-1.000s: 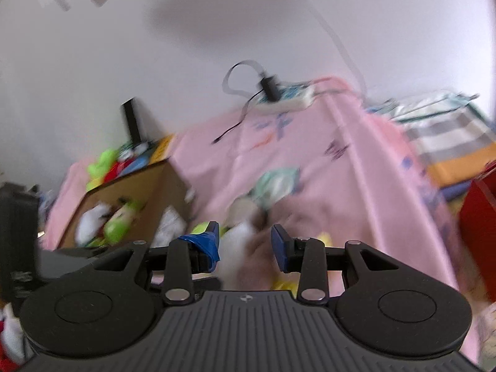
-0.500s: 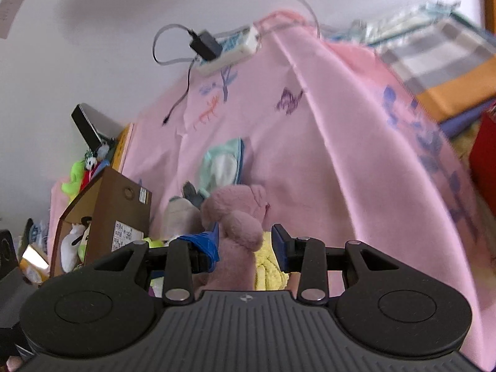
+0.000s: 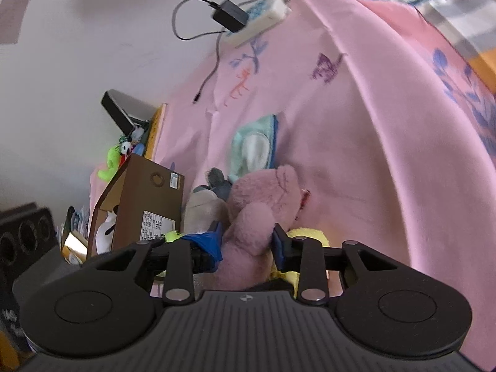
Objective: Organize soft objects
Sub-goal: 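Carry the held teddy bear with the right gripper over the cardboard box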
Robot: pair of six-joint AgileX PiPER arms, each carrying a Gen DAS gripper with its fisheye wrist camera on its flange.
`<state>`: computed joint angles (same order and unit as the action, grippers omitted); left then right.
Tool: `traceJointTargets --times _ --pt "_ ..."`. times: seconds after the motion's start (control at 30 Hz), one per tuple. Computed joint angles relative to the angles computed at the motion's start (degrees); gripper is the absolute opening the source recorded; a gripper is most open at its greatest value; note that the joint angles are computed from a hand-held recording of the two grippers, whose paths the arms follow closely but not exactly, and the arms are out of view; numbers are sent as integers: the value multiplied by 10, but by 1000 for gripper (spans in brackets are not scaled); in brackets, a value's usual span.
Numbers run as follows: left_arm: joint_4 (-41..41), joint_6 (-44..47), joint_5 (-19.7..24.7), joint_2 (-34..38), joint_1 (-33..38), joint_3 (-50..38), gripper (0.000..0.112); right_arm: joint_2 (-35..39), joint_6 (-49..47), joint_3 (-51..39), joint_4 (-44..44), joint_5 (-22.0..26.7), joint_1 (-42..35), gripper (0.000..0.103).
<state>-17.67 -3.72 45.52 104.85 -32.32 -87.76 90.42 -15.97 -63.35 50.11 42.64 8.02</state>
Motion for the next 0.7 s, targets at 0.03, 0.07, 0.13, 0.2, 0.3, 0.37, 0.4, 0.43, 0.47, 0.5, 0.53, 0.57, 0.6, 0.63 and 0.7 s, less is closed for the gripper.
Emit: traceJointTargets --times 0.03,0.07,0.13,0.2,0.3,0.37,0.4,0.43,0.47,0.5,0.53,0.57,0.6,0.63,0.7 --pt "-4 2 0 1 2 -1 63 -4 -14 4 11 0 -4 14" --pt "-8 6 -1 -1 3 -1 60 -7 -26 7 20 -1 -7 14" --pt "-3 3 -2 -2 1 -4 56 -15 -49 14 38 -2 -13 13" --pt "14 -5 -5 -6 -5 -7 52 -28 -70 23 57 -2 -20 13" --pt "43 -18 -20 -24 -17 1 49 -46 -96 34 91 -4 -26 13" --pt "50 -19 -33 -42 -20 13 49 -60 -112 43 112 -9 -25 13" --pt "54 -19 -39 -52 -22 19 48 -66 -119 46 122 -13 -24 13" --pt "60 -22 -47 -64 -25 27 48 -73 -127 51 132 -17 -22 13" --pt "67 -25 -54 -75 -28 37 48 -81 -135 56 141 -21 -20 13" --pt "74 -30 -59 -84 -30 42 48 -89 -141 60 149 -26 -16 13" --pt "83 -37 -65 -95 -34 50 48 -94 -145 62 154 -32 -11 13" --pt "93 -44 -70 -103 -37 55 48 -101 -151 66 160 -37 -7 13" --pt "101 -51 -73 -113 -39 61 48 -107 -156 68 164 -42 -2 13" --pt "104 -55 -75 -123 -39 66 48 -110 -158 67 166 -48 4 13" --pt "94 -51 -77 -138 -33 75 48 -119 -165 68 173 -59 17 13"
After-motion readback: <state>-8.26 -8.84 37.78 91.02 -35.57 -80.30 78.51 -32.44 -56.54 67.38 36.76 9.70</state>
